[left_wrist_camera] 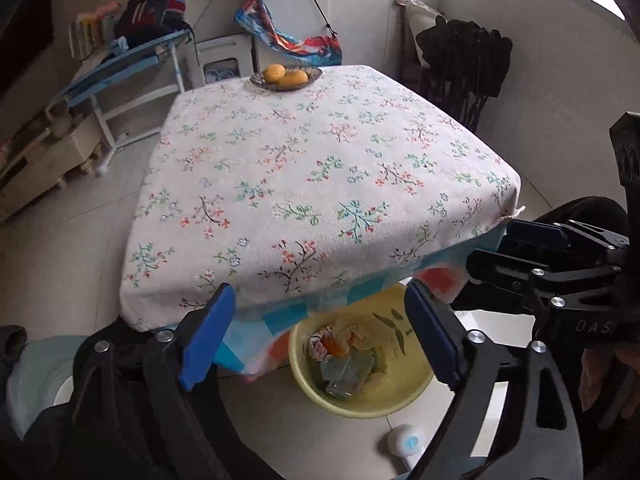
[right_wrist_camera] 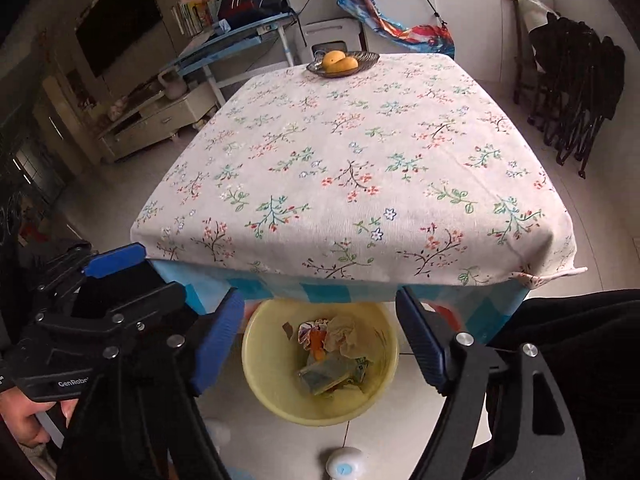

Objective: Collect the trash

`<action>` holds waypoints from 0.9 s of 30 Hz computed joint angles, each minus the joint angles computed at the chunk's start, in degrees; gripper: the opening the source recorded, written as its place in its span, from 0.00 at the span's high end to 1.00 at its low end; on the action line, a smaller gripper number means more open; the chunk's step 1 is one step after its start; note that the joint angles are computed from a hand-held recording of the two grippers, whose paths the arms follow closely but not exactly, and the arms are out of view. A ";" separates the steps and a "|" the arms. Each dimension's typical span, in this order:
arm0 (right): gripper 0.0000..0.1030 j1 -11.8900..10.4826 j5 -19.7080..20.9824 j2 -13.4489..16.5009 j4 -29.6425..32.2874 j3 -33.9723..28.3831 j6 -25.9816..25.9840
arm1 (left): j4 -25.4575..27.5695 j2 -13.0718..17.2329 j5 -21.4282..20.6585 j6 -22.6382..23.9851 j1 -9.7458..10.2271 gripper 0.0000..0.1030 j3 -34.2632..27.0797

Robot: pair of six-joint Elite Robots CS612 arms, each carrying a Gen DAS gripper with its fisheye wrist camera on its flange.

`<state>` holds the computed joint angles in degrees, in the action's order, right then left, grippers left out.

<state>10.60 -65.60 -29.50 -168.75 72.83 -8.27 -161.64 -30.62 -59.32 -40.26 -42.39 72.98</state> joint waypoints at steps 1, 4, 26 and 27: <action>0.25 -0.07 0.00 -0.09 -1.56 0.35 0.78 | 0.14 -0.39 2.60 -0.31 -0.37 0.09 0.31; 0.21 -0.20 -0.47 -0.37 -5.82 1.26 2.81 | 2.28 -1.43 9.78 -2.21 -1.20 0.07 0.70; 0.08 0.20 -3.74 -3.91 -26.06 6.75 8.45 | 11.07 -6.86 22.61 -13.42 -3.65 0.07 3.33; 0.08 0.20 -3.66 -4.00 -26.38 6.86 8.42 | 12.11 -7.07 22.58 -14.13 -3.66 0.07 3.31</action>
<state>10.80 -69.26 -33.49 -195.13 79.69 0.15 -149.54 -37.70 -36.74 -54.40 -46.05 76.29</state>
